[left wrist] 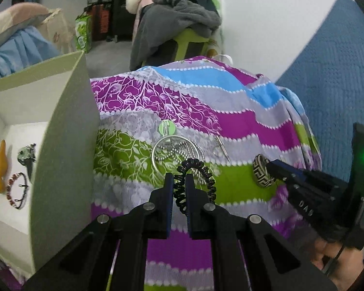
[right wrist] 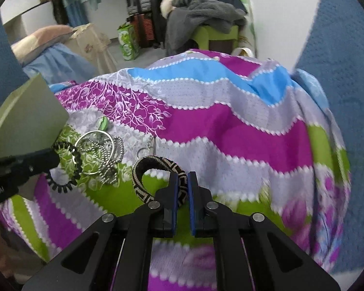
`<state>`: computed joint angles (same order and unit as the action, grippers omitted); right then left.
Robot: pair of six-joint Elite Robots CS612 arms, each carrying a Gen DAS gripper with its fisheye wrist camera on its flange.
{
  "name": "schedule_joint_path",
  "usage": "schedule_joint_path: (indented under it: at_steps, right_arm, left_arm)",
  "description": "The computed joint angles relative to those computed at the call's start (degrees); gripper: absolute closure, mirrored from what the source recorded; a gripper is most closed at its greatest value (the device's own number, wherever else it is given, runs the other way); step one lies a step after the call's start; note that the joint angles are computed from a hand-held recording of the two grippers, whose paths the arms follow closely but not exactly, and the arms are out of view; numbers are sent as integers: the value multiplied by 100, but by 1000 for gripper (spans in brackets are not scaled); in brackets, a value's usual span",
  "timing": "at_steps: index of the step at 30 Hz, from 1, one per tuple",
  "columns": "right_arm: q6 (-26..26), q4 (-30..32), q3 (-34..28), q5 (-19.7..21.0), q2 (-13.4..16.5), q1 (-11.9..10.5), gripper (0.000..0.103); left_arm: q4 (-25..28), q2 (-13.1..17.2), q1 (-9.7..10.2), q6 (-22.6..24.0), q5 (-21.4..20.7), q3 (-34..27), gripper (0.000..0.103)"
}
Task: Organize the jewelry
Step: 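Lift the hair tie with the left tool while the right tool lifts the bangle, then carry the hair tie and bangle with both tools over the white box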
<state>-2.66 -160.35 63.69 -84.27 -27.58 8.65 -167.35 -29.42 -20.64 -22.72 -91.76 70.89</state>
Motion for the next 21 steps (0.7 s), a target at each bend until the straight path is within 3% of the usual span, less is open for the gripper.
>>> schedule_joint_path:
  at_steps: [10,21]
  right_arm:
    - [402,-472,775,-267,-565,63,97]
    - [729,-577,972,-329,-809,133,97]
  left_arm:
    - [-206,-428,-13,339,-145,521,96]
    - [-538,-701,44,337,-54,755,96]
